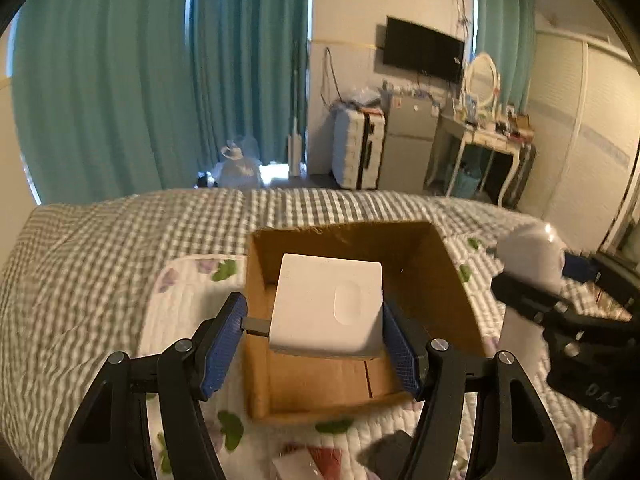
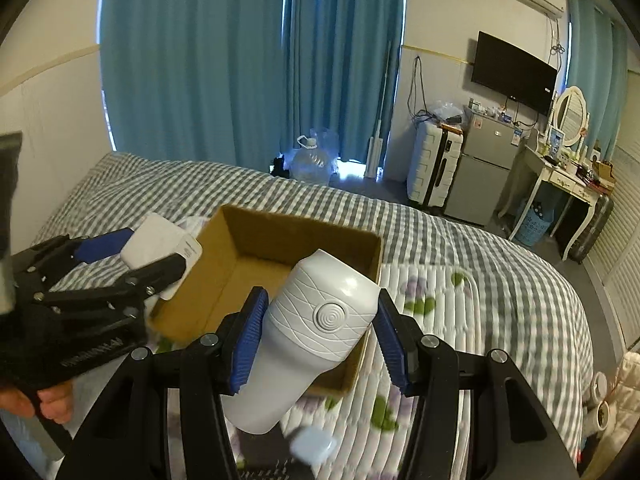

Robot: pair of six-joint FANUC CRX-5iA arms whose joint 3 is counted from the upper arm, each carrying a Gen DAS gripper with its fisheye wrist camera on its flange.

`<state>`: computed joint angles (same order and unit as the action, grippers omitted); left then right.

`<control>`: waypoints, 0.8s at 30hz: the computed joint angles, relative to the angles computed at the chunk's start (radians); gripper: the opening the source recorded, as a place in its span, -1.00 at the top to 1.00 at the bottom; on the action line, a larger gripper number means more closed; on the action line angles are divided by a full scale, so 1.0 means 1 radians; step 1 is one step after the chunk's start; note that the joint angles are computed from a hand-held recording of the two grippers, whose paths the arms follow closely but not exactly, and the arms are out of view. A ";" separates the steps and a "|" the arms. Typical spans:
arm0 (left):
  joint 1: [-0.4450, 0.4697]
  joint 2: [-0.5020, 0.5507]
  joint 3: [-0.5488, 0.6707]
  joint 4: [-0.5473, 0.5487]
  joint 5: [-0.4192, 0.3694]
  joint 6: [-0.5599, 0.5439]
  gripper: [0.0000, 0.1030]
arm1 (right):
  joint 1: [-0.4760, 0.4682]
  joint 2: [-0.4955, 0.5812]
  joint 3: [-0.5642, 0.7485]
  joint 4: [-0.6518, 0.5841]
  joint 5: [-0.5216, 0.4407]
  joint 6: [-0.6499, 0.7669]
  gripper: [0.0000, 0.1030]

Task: Organize rigid objects
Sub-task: 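Carry both held items over the cardboard box and open both tools to drop them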

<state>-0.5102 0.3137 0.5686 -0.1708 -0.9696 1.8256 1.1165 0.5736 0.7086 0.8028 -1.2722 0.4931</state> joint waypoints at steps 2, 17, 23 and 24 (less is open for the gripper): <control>0.002 0.046 0.036 0.007 -0.021 -0.007 -0.31 | -0.022 0.031 0.037 -0.012 -0.005 0.033 -0.03; -0.001 0.123 0.086 -0.016 0.001 0.013 -0.44 | -0.086 -0.007 -0.105 -0.069 0.117 -0.005 -0.03; 0.019 0.090 0.084 -0.021 -0.037 0.029 -0.44 | -0.098 0.060 0.024 -0.093 0.082 0.086 -0.03; 0.020 0.082 0.079 -0.029 -0.038 0.033 -0.44 | -0.103 0.083 0.064 -0.111 0.079 0.111 -0.03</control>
